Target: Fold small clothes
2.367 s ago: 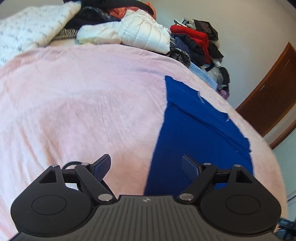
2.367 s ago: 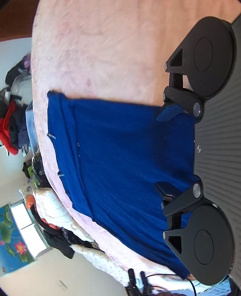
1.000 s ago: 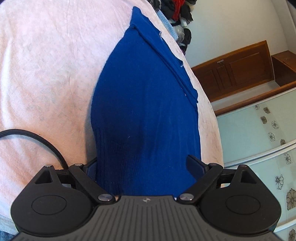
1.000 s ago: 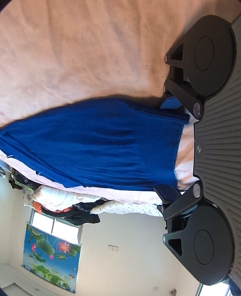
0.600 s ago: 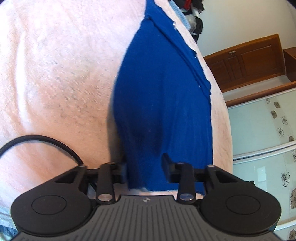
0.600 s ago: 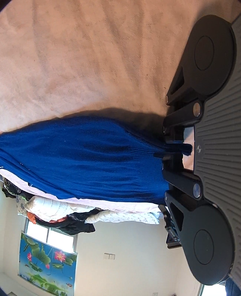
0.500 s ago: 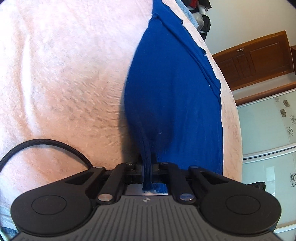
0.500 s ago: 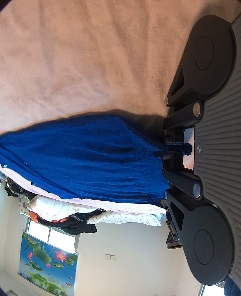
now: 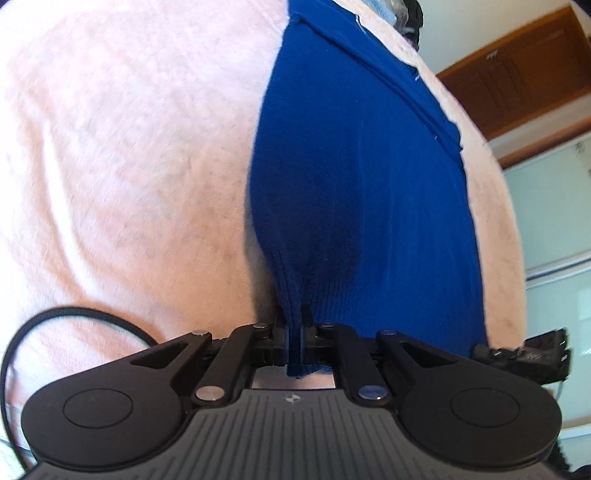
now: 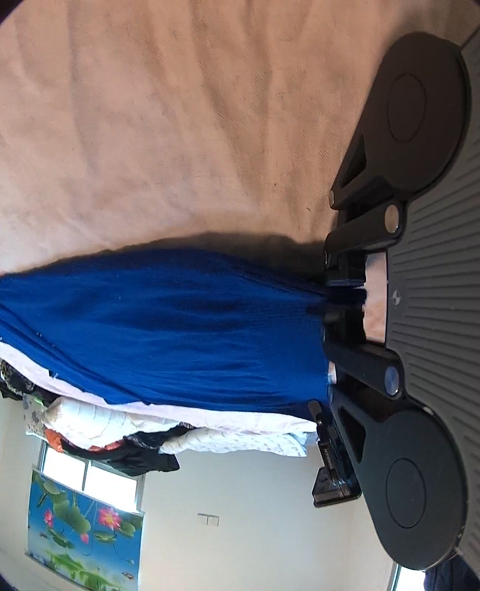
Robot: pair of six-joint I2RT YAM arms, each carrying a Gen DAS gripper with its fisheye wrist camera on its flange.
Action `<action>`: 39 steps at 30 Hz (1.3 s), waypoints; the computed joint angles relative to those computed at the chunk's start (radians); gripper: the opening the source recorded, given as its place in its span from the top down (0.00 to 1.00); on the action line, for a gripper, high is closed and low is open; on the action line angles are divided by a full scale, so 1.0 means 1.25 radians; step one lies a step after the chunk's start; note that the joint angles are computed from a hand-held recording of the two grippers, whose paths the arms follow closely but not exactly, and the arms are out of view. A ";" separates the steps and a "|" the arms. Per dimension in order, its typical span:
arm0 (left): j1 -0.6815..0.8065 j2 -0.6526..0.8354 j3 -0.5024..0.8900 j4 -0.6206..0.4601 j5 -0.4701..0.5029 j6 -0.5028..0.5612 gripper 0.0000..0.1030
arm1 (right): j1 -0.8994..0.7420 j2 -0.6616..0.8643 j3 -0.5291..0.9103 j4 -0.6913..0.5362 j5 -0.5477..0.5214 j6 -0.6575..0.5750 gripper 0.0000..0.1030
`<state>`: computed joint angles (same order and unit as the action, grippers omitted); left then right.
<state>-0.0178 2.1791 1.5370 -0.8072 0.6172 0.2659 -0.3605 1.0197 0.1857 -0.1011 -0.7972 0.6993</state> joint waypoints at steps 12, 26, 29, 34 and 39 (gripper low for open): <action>-0.150 -0.163 -0.179 0.211 -0.297 0.004 0.87 | 0.062 0.039 0.042 0.044 0.063 0.020 0.73; -0.147 -0.232 -0.289 0.334 -0.445 0.037 0.95 | 0.055 -0.043 0.038 -0.040 0.115 -0.056 0.92; -0.152 -0.248 -0.327 0.374 -0.460 0.047 0.95 | 0.058 -0.025 0.021 0.011 0.103 -0.042 0.92; -0.154 -0.259 -0.342 0.382 -0.463 0.046 0.95 | 0.052 -0.013 0.018 0.022 0.091 -0.048 0.93; -0.157 -0.272 -0.360 0.392 -0.468 0.043 0.95 | 0.044 -0.011 0.007 0.031 0.085 -0.039 0.88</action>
